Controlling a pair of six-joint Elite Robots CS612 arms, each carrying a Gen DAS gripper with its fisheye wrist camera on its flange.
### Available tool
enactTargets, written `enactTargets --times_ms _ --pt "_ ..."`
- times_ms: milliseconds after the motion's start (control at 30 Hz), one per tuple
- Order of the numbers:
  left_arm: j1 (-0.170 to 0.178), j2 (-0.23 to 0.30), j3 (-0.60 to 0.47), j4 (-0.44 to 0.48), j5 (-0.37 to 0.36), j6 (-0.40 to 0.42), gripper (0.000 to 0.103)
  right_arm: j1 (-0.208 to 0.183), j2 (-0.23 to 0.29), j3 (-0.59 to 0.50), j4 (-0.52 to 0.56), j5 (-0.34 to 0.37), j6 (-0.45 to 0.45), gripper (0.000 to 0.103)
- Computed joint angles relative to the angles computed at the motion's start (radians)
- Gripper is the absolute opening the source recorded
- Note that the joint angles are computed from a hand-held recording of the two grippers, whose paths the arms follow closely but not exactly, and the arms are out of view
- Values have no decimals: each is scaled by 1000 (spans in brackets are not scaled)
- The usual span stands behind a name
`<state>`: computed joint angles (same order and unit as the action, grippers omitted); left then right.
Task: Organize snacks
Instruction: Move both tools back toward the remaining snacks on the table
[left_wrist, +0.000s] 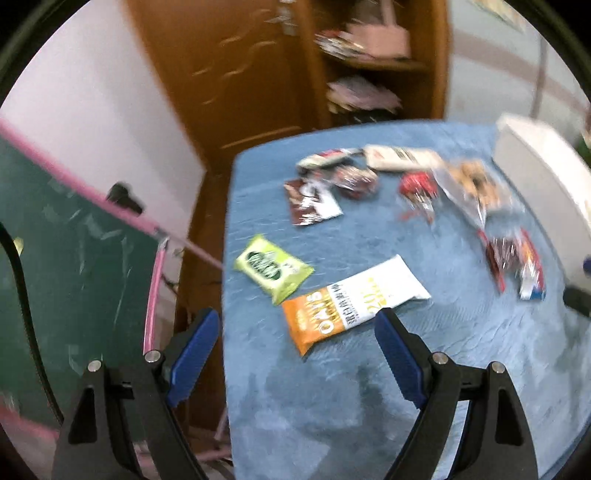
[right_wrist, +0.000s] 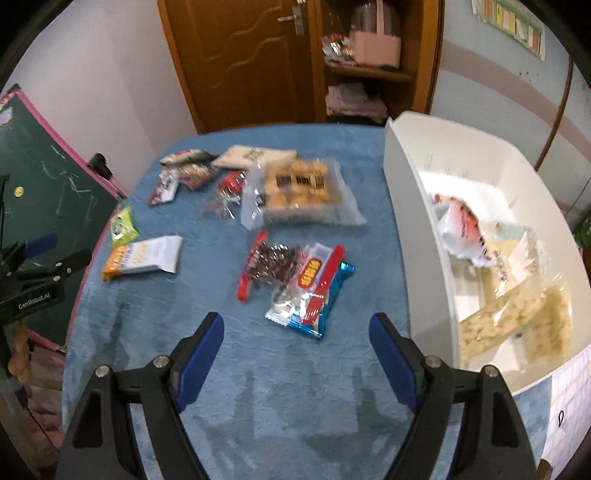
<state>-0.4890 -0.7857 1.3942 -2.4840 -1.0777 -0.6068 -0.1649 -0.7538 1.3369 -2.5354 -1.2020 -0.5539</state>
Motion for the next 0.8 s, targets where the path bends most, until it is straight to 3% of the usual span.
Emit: enactTargets --times_ms 133,367,567,800 --pt "10 44 -72 64 -23 180 85 13 21 -14 -28 -22 -33 82" --pt "38 87 -157 156 -148 424 85 35 63 -71 2 -3 -256 82" --pt "43 122 -215 230 -165 537 85 59 78 -131 125 -79 -371 82" --pt "48 158 -279 296 -175 600 85 86 91 -232 288 -208 -513 82"
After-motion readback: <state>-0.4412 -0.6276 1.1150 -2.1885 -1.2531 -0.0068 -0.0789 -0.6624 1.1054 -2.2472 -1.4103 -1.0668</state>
